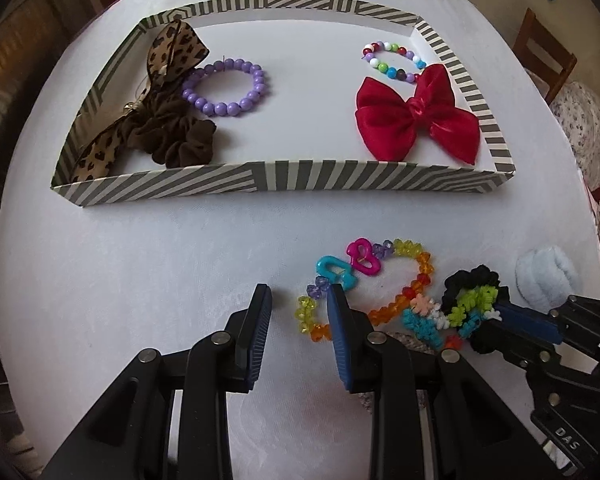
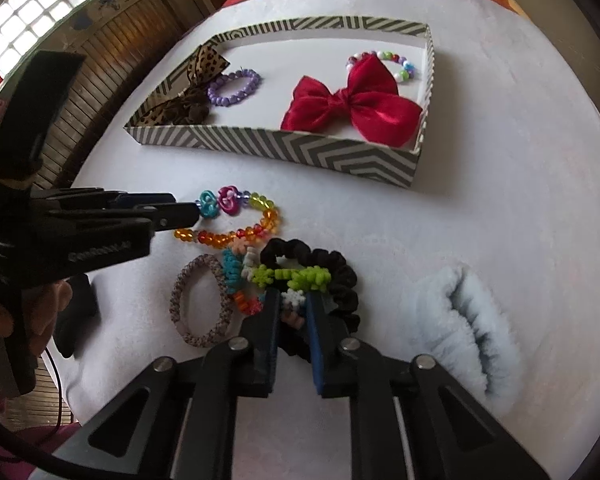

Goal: Organize jewelry
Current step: 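Grasp the rainbow heart-charm bracelet with the left tool while the right grasps the green-teal flower bracelet, then carry both bracelets over the striped tray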

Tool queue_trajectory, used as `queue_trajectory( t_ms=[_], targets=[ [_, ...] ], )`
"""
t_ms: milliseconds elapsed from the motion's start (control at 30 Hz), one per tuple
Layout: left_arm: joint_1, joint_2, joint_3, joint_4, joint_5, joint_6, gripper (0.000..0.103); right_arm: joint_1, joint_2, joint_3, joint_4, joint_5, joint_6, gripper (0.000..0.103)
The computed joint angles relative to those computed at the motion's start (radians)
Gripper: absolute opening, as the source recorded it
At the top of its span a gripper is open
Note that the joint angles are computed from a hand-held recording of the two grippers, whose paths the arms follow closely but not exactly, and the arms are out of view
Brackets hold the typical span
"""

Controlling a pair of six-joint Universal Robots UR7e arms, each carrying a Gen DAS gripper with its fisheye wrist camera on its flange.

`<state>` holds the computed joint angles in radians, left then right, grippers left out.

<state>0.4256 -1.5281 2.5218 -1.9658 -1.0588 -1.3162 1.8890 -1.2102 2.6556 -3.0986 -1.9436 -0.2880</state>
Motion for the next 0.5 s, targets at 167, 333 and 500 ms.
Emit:
queue_trajectory(
  t_ms=[167,333,500],
  targets=[
    [0.018,-0.034,0.023,-0.061,0.010,0.046,0.003,0.016,-0.082,0.003,0.048,0.048,0.004,0.013],
    [0.018,-0.103,0.039,-0.073,-0.004,0.054,0.002,0.036,-0.175,-0.005,0.116,0.101,0.023,0.013],
    [-0.046,-0.177,0.017,0.018,0.004,0.021,0.002,0.069,-0.246,-0.029,0.172,0.144,0.046,0.013]
  ],
)
